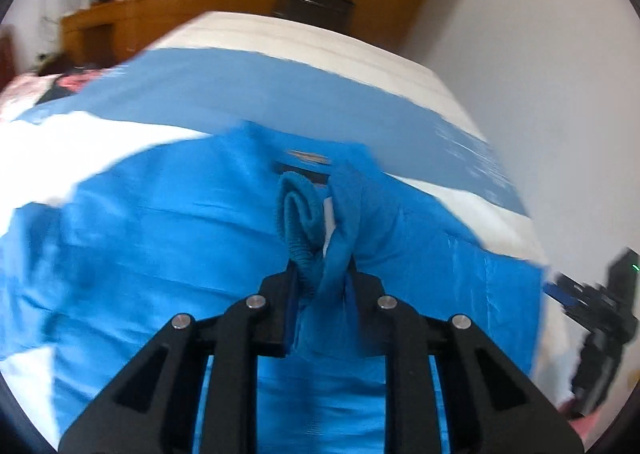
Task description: Fold large clothes
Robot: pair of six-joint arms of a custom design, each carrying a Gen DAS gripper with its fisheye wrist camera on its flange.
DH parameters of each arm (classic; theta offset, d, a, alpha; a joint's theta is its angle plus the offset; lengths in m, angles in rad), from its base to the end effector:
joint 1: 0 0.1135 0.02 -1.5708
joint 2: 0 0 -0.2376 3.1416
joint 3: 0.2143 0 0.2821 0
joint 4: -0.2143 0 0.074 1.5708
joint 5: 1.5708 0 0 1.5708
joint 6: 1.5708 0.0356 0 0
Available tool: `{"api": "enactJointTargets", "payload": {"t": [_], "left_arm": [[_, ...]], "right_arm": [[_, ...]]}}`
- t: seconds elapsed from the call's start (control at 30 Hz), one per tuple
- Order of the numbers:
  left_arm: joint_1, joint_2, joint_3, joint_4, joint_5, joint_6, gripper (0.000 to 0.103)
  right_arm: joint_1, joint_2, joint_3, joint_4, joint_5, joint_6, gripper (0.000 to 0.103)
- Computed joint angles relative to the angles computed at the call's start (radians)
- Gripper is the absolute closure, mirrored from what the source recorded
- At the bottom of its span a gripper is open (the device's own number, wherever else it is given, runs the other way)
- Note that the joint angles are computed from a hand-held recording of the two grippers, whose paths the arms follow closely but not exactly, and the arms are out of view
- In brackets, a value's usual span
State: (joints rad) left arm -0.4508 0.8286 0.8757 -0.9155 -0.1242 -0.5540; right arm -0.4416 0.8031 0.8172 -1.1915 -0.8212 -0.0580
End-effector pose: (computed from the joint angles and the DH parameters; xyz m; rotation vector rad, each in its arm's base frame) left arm 0.1842 -0.0843 0.2781 -0.1823 2.4462 -0.2990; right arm 0.1625 -0.0480 0.2576 0.2555 2.4184 0.9026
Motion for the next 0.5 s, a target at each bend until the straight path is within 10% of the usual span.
{"api": "enactJointTargets", "payload": {"t": [0.5], "left_arm": [[0.349,-0.050,-0.059,-0.069,-0.028,0.173,0.084]], "right_arm": [[0.663,0.029,-0.082,0.261,0.462,0.367,0.065]]}}
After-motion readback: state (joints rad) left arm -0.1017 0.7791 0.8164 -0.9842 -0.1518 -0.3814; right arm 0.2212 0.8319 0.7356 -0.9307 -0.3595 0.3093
